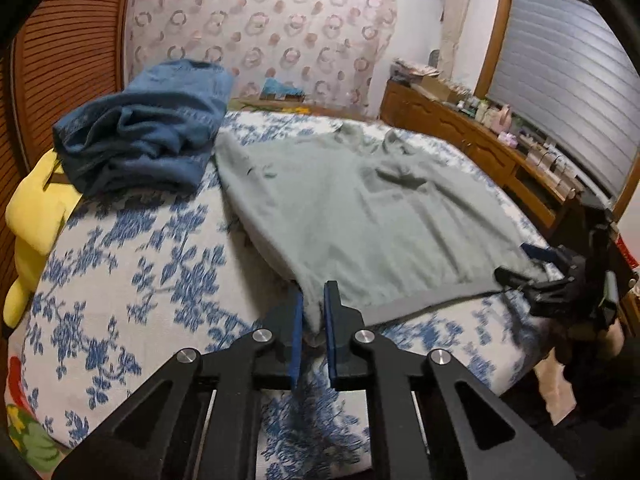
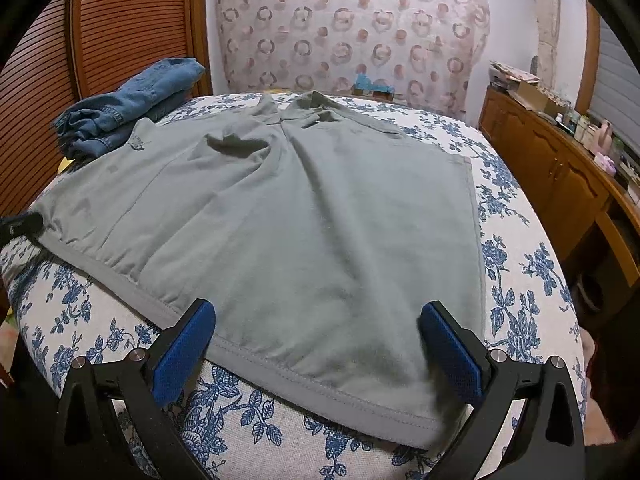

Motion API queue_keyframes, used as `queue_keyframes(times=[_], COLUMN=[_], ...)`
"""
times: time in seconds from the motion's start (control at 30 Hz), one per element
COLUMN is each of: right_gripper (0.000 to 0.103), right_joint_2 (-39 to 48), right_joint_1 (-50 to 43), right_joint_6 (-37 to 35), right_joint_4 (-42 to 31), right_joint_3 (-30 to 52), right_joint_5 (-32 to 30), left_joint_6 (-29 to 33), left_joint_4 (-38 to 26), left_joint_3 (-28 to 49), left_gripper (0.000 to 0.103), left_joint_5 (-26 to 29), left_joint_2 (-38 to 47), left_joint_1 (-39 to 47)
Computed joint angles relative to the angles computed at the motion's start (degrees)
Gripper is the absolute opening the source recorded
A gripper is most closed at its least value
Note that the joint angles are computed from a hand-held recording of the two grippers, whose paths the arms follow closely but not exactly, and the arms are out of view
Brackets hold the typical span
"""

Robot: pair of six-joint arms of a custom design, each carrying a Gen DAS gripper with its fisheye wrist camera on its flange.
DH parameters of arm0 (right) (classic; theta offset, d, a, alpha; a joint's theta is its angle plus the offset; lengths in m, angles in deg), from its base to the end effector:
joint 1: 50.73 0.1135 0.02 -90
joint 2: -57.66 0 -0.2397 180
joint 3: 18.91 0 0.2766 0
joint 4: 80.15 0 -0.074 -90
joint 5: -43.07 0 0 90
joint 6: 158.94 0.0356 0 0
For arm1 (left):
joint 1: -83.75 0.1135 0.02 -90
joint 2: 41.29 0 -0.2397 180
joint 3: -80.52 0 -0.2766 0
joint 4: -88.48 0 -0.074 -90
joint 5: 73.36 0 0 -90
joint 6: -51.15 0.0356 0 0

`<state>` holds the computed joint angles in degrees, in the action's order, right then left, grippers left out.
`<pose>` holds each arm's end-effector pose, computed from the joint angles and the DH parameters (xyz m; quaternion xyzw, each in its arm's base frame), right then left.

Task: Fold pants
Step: 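Lift the held hem with the left tool and fold it over, then release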

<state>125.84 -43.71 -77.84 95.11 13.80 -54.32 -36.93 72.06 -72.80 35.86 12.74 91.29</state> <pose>0.2373 0.0338 0.1050 -0.1522 0.8927 0.0516 0.4210 0.2024 0.0150 0.1060 0.0210 0.9089 -0.1211 0.3984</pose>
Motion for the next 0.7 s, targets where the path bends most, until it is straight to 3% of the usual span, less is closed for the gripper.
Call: queue_keyframes(times=[0.2,0.4,0.7], right_gripper=[0.083,0.056,0.05], right_joint_2=[-2.8,-7.26,-10.32], right_joint_1=[-2.64,-6.03,-9.98], right_joint_6=[-0.87,-2.09,-3.47], right_joint_4=[-1.93,-5.58,-8.54], right_joint_3=[-0.9,-2.04,-3.15], right_joint_5=[-3.55,-6.12,-10.57], left_joint_6=[-0.83,-1.22,-2.26], left_joint_4=[-0.15,1.77,2.67], left_joint_3=[2.91,6.84,12.53], left_gripper=[0.008,0.007,0.006], left_joint_5=[0.09,-1.0,-2.36], left_joint_2=[0.34,4.69,9.86], left_joint_1=[-2.45,-6.67,-12.79])
